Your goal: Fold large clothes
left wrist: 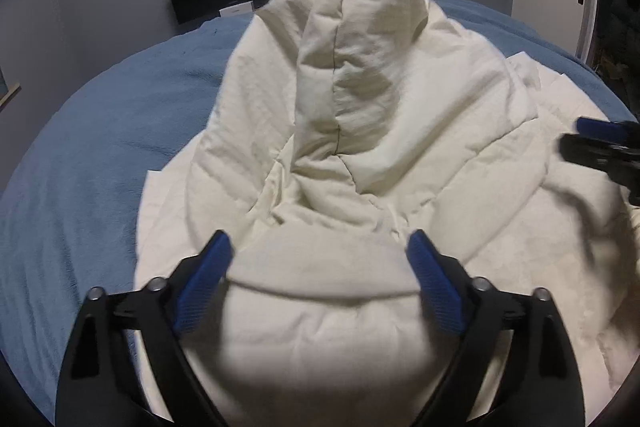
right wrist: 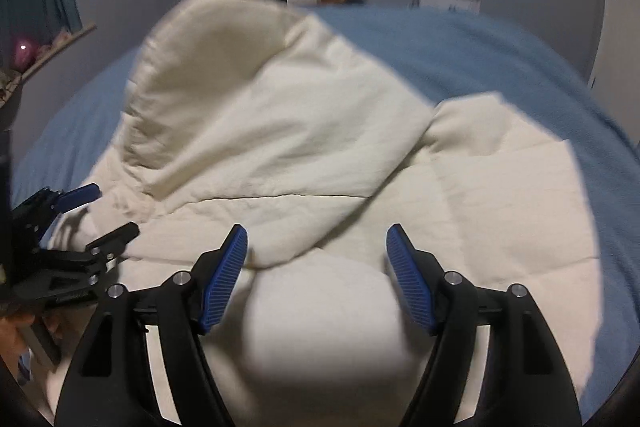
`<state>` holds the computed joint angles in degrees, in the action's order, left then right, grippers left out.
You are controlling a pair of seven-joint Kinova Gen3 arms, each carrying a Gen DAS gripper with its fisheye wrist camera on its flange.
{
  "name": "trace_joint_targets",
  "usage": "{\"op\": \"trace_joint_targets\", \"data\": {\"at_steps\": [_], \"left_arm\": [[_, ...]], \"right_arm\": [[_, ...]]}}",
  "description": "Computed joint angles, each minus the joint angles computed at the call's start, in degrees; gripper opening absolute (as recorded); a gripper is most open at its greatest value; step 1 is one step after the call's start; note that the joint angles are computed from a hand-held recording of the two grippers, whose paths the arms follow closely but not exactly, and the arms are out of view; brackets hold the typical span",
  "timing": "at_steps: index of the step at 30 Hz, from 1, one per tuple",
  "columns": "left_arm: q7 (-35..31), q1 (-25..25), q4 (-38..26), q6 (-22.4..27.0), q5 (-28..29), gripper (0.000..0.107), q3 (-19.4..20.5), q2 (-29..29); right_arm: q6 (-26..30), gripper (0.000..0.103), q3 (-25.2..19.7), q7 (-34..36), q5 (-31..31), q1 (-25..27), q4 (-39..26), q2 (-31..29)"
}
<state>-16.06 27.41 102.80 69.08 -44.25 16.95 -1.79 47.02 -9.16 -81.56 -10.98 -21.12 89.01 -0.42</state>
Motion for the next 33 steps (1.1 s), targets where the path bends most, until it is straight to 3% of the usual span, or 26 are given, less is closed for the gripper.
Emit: {"op": "trace_joint_targets", "data": {"at_steps": [3, 5, 7, 11, 14, 17, 19, 21, 23, 27, 30, 33], "left_arm": [[-0.15, 0.78, -1.77, 2.37, -0.20, 0.096, 1.33, -2.14], [0.41, 3.51, -4.38, 5.83, -0.49, 0.096, 0.85, -3.26], [1.32, 5.83, -7.80, 10.48, -0.69, 0.096, 1.60, -3.54], [0.52, 3.70, -13.43, 19.80, -2.02, 0.096, 11.49, -4.30], [-0.36, 1.41, -16.87, 26.79, -1.22, 0.096, 19.46, -4.97], [1.61, -1.44, -19.97, 33.78, 0.16, 0.096, 27.42, -4.78], [5.67, -3.41, -21.72, 38.44, 1.93, 0.096, 32.73, -4.94], [10.33, -2.88, -23.47, 43.10, 3.60, 0.096, 35.65, -4.08], [14.99, -0.05, -23.81, 45.23, 7.28, 0.096, 34.36, -4.27], [24.31, 9.50, -19.50, 41.59, 16.60, 0.096, 24.19, -7.53], [30.35, 15.88, -16.44, 36.75, 21.46, 0.096, 18.23, -10.24], [33.20, 15.31, -14.85, 33.10, 25.13, 0.094, 18.10, -12.63]], "right_arm": [[-3.32, 0.085, 2.86, 1.86, -1.34, -0.79, 5.13, -7.85], [-1.14, 0.094, 3.60, 5.03, -5.93, 2.32, 6.88, -13.15], [-0.56, 0.095, 5.50, 5.50, -7.83, 3.64, 9.11, -18.46], [4.75, 0.095, 9.31, 5.26, -7.62, 5.85, 6.83, -23.50], [8.87, 0.096, 11.86, 11.91, -11.98, 12.51, 5.45, -26.18], [14.91, 0.095, 17.14, 18.53, -15.68, 15.65, 3.09, -27.49], [19.57, 0.096, 20.77, 19.64, -15.65, 15.63, 1.04, -27.86], [24.23, 0.096, 24.24, 17.26, -12.81, 12.02, -1.54, -27.92], [28.89, 0.096, 27.27, 14.21, -9.47, 6.71, -4.21, -27.90], [38.21, 0.095, 32.30, 11.38, -4.07, -2.07, -8.28, -28.85], [45.09, 0.095, 35.39, 14.88, -6.63, -0.45, -9.20, -27.81], [49.64, 0.096, 36.31, 19.59, -8.55, 4.40, -8.27, -26.99]]}}
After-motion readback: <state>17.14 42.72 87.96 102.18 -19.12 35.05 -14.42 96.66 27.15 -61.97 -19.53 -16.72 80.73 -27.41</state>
